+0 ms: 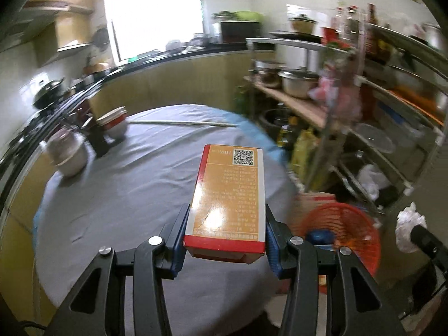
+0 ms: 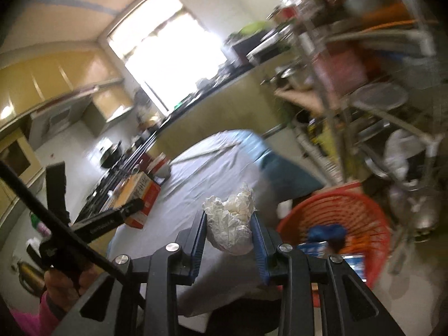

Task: Collect trash
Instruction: 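Carry the orange-red box and white tissue over to the red basket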

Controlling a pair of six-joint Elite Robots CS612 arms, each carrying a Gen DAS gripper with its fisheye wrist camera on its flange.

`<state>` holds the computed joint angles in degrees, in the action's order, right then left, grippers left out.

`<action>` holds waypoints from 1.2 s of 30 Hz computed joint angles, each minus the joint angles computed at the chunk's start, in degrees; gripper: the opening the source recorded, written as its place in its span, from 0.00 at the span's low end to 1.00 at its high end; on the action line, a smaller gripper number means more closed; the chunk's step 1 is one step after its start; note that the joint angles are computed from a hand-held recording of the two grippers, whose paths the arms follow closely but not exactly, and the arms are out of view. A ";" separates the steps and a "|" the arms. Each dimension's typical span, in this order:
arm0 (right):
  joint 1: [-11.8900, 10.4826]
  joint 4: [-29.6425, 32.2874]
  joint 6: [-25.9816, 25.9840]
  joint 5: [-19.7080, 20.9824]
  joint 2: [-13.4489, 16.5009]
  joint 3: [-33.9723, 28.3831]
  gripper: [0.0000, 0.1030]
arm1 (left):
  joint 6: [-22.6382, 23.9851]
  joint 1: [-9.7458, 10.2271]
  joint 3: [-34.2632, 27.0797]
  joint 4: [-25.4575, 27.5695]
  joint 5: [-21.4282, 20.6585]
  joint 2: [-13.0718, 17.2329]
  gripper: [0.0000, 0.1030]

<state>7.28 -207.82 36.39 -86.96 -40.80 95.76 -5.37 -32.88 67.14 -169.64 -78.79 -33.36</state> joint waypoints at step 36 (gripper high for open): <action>-2.00 -9.71 8.94 0.09 -1.15 5.06 0.33 | 1.60 -1.39 11.07 -6.92 -1.69 -5.42 0.48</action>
<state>5.28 -217.53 45.33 -86.88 -41.95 100.81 -3.77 -34.27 78.21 -176.56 -80.49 -38.78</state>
